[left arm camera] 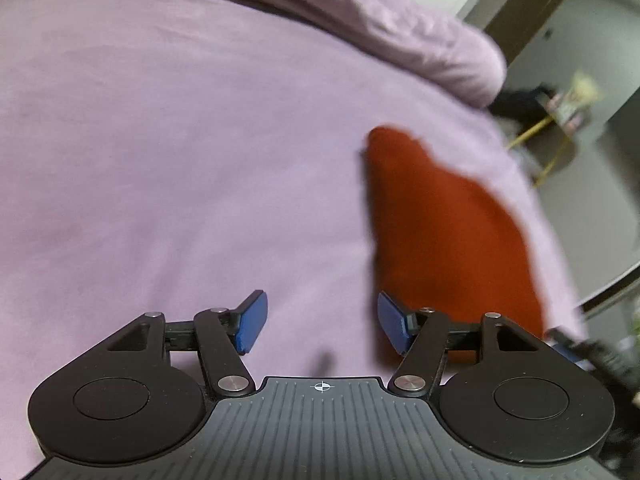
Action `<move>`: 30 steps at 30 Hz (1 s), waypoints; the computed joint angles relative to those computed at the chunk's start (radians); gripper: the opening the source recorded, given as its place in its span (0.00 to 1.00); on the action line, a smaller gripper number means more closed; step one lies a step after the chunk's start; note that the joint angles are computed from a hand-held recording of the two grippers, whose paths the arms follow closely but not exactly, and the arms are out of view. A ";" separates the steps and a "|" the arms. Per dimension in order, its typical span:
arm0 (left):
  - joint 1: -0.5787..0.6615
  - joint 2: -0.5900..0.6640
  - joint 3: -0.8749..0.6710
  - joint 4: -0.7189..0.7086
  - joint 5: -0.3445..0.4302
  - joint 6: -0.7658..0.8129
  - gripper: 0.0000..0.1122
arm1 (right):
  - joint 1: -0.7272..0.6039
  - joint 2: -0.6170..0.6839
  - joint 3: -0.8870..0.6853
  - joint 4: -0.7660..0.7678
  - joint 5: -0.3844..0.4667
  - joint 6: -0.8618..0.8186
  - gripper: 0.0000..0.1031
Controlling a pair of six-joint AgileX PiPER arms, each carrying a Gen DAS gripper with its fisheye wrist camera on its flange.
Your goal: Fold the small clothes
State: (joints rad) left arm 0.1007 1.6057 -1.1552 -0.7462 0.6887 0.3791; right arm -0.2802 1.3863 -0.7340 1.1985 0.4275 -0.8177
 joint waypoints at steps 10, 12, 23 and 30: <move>-0.089 0.402 -0.414 -0.183 0.185 0.048 0.71 | -0.079 0.463 -0.428 0.078 0.362 -0.015 0.71; -0.110 0.436 -0.444 -0.161 0.152 0.027 0.71 | -0.080 0.538 -0.486 0.116 0.408 -0.038 0.60; -0.079 0.497 -0.499 -0.234 0.198 0.023 0.47 | -0.058 0.573 -0.448 0.306 0.454 -0.055 0.30; 0.008 0.323 -0.375 -0.181 0.244 0.026 0.45 | 0.011 0.495 -0.386 0.323 0.512 -0.009 0.28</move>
